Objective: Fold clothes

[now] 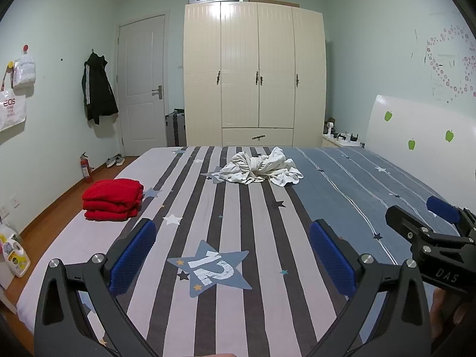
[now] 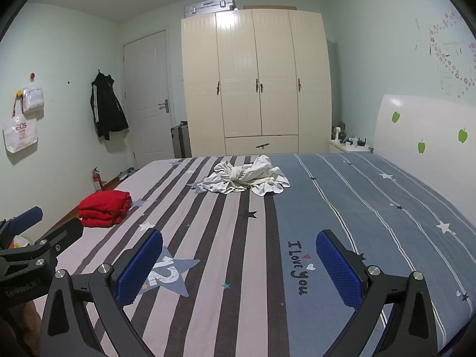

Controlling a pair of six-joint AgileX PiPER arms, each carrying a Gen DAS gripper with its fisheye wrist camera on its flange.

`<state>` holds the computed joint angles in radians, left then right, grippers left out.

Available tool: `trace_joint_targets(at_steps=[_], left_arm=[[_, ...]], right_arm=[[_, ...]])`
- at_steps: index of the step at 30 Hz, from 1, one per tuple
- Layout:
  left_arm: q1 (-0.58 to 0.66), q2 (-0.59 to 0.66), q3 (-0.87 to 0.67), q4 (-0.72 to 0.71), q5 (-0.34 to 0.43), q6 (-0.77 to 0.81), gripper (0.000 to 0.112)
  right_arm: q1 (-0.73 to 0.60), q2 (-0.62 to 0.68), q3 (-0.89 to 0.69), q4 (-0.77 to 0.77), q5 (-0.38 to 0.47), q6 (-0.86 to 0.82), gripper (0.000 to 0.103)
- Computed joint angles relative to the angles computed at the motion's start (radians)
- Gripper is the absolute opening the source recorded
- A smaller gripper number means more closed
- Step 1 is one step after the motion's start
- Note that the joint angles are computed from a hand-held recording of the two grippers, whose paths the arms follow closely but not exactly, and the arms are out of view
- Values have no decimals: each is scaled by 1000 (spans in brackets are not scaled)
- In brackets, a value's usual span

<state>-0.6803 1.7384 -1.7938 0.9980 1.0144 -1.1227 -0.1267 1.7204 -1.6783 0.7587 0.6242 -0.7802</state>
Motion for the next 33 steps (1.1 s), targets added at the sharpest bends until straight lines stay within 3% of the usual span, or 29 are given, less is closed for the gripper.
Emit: trace_joint_targets(at_steps=[9,33], left_arm=[[9,-39,50,10,-27,-29,102],[7,1,0,2,-3,-12,102]], right_arm=[[9,3,-2,-16,-5,13,102],[18,-18,32,-3,-21,1,102]])
